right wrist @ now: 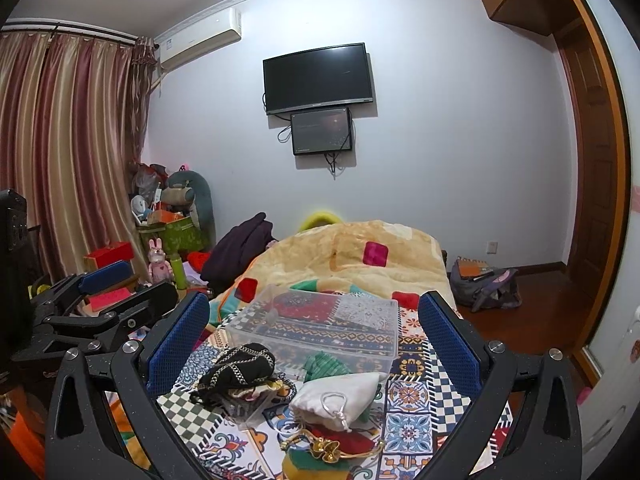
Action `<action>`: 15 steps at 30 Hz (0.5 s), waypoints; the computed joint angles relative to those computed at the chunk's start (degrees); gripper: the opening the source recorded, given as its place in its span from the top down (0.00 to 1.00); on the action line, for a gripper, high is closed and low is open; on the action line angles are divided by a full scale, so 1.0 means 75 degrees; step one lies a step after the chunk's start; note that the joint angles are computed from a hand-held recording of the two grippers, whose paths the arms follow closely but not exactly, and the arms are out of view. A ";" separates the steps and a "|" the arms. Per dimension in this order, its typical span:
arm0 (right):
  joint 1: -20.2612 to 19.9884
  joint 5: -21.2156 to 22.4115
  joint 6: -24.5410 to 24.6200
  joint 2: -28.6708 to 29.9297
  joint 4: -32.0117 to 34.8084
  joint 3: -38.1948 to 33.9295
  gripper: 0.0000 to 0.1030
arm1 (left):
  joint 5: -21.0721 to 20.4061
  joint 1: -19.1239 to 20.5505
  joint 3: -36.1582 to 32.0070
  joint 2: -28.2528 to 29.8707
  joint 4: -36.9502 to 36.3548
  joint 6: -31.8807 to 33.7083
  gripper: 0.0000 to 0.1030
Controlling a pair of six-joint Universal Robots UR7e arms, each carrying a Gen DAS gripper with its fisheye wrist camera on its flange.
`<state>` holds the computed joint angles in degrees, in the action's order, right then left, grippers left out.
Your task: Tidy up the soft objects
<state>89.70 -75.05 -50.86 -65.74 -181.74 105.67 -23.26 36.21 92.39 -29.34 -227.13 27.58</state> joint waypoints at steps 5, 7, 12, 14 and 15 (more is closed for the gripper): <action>0.0001 0.0000 0.0001 0.0003 0.0000 -0.0003 0.00 | -0.0001 0.0000 0.0012 -0.0007 0.0009 -0.0012 0.00; 0.0001 -0.0006 0.0001 0.0003 0.0033 -0.0016 0.00 | 0.0008 -0.0003 0.0022 -0.0013 0.0036 -0.0035 0.00; 0.0035 -0.0093 0.0064 0.0015 0.0286 -0.0100 0.00 | 0.0046 0.0034 0.0033 -0.0040 0.0327 -0.0228 0.00; 0.0050 -0.0170 0.0063 0.0036 0.0469 -0.0175 0.00 | 0.0083 0.0072 0.0050 -0.0064 0.0503 -0.0314 0.00; 0.0063 -0.0252 0.0080 0.0055 0.0575 -0.0227 0.00 | 0.0078 0.0104 0.0059 -0.0070 0.0593 -0.0370 0.00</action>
<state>90.18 -76.94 -50.25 -65.33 -177.43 103.97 -22.68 36.99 92.83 -29.86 -222.68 24.80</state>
